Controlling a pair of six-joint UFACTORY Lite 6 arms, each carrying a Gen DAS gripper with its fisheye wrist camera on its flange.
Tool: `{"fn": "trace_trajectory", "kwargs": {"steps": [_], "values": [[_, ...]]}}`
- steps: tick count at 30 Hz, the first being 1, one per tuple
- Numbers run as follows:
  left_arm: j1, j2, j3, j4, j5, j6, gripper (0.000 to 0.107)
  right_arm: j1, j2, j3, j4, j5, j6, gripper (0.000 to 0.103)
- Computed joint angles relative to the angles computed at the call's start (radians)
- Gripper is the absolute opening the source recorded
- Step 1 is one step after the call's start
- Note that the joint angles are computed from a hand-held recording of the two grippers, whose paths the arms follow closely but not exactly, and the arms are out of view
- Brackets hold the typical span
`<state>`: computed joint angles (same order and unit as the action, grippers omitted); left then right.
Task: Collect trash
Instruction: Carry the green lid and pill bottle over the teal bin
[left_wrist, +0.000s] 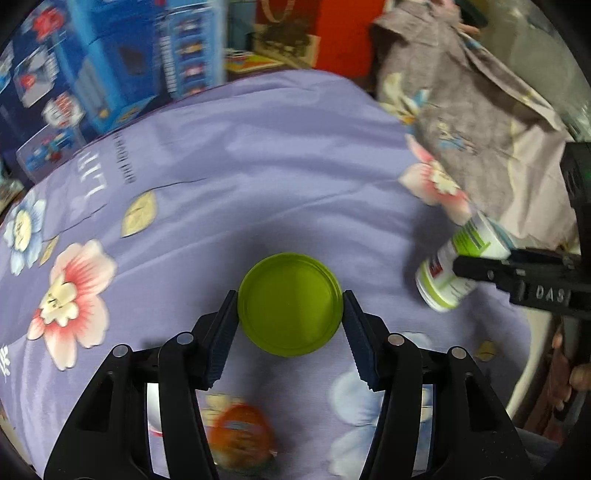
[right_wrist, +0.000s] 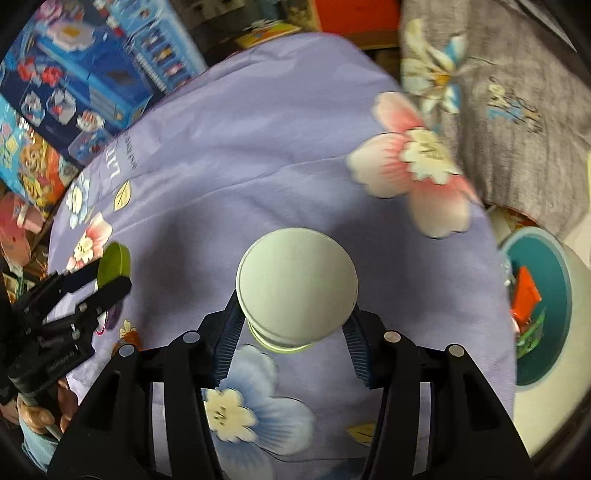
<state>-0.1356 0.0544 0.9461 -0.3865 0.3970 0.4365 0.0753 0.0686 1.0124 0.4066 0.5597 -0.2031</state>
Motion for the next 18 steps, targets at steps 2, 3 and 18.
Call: {"fn": "trace_trajectory", "kwargs": {"steps": [2, 3, 18], "values": [[-0.073, -0.001, 0.003, 0.052, -0.001, -0.088, 0.057, -0.068, -0.036, -0.027, 0.035, 0.012, -0.065, 0.05], [-0.113, 0.007, 0.014, 0.075, 0.001, -0.131, 0.057, -0.128, -0.062, -0.045, 0.067, 0.026, -0.123, 0.05], [-0.673, 0.419, 0.539, 0.418, 0.115, -0.669, 0.057, -0.99, 0.037, 0.056, 0.342, 0.278, -0.755, 0.049]]}}
